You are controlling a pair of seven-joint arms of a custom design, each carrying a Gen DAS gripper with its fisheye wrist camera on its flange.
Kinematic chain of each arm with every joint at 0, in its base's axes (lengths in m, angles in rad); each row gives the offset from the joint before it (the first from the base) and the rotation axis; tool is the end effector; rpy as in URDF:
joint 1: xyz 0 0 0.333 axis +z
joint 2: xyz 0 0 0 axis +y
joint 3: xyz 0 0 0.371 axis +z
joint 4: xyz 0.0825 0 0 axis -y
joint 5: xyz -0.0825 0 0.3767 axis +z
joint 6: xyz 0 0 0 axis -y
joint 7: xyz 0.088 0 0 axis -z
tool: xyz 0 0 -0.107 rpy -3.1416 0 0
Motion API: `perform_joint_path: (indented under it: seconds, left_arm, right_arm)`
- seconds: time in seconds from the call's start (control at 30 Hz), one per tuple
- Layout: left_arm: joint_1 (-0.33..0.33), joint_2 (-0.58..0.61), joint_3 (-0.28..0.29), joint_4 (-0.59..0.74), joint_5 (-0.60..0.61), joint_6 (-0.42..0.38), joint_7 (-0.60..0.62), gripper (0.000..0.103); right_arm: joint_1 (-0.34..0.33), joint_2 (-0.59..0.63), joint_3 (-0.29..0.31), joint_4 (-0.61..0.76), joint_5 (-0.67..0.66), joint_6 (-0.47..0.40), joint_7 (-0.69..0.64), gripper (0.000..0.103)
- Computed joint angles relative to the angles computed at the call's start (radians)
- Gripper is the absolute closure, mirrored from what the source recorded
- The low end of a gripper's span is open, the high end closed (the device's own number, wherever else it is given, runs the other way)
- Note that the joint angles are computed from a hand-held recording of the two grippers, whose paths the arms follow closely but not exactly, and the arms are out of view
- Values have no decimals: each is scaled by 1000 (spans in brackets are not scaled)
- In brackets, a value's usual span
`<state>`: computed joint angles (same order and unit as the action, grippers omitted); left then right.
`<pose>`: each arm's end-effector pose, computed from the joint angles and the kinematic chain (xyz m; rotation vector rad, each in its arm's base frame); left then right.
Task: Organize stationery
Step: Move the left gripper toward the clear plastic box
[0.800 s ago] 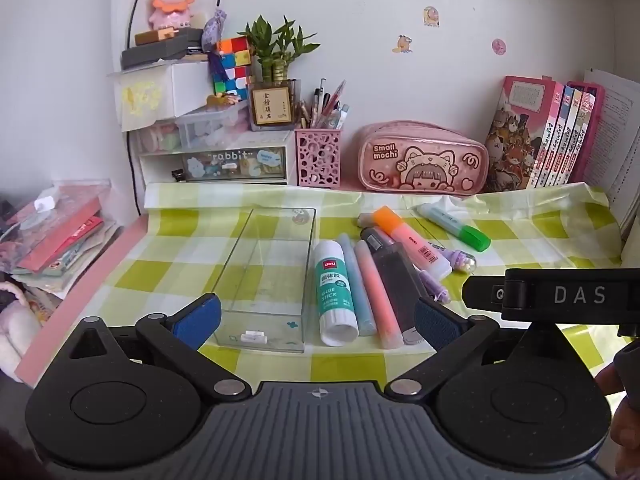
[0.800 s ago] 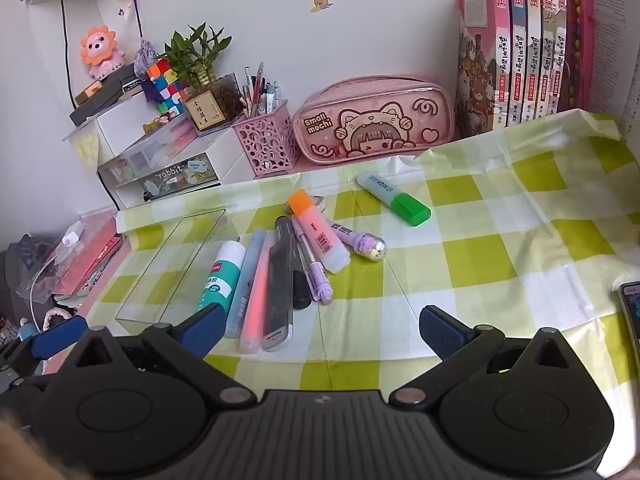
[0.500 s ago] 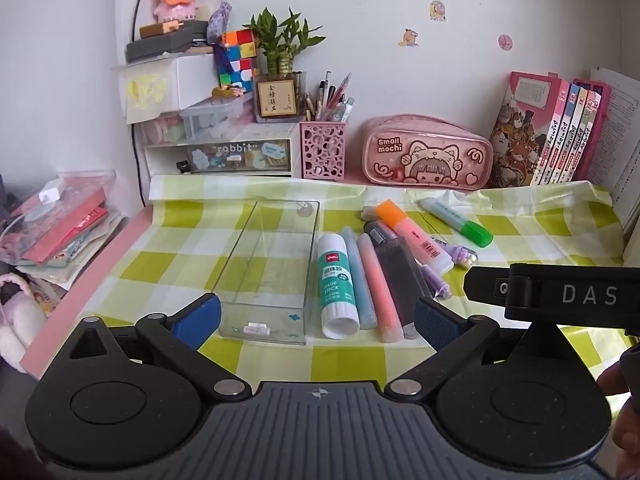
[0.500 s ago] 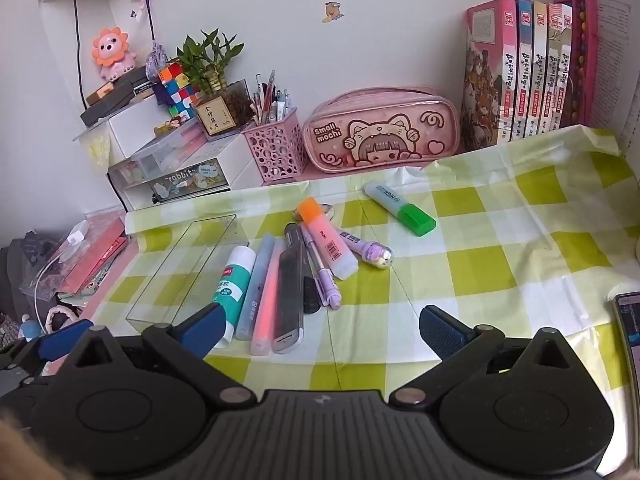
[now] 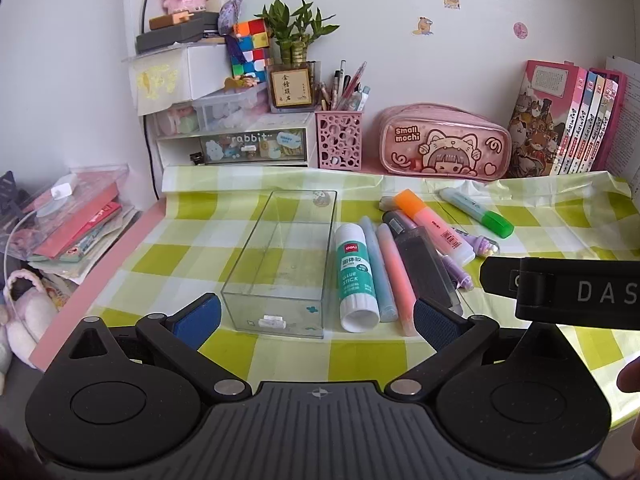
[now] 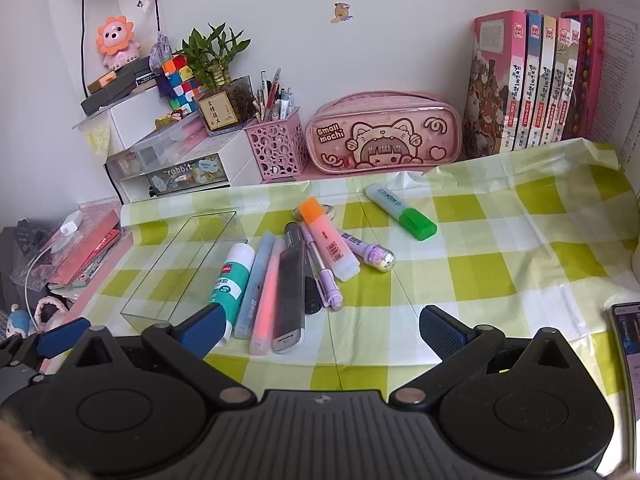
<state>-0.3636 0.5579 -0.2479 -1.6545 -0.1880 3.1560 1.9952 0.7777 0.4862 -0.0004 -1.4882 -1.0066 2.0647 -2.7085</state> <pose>0.6502 -0.3817 0.4591 -0.9868 2.2450 -1.1281 0.5529 0.4818 0.4742 -0.9547 2.2157 -0.8982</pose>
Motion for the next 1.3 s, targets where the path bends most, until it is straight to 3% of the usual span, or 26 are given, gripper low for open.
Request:
perform_joint_path:
  seconds: [0.3,0.57,0.77,1.0,1.3]
  left_arm:
    - [-26,12,42,26,10,-17,-28,5]
    - [-17,23,35,43,18,-29,-32,5]
    - [-2,35,18,57,17,-47,-27,5]
    - [45,33,-46,38,3,-11,24,5]
    - [14,44,-7,40,-2,-1,19,5]
  right_arm:
    - [29,49,-9,95,30,-117,-80,2]
    - [40,86,-21,160,49,-164,-147,2]
    - [44,105,-32,183,70,-174,-168,2]
    - [59,118,-42,213,76,-203,-184,2]
    - [66,116,-41,206,75,-193,-187,2]
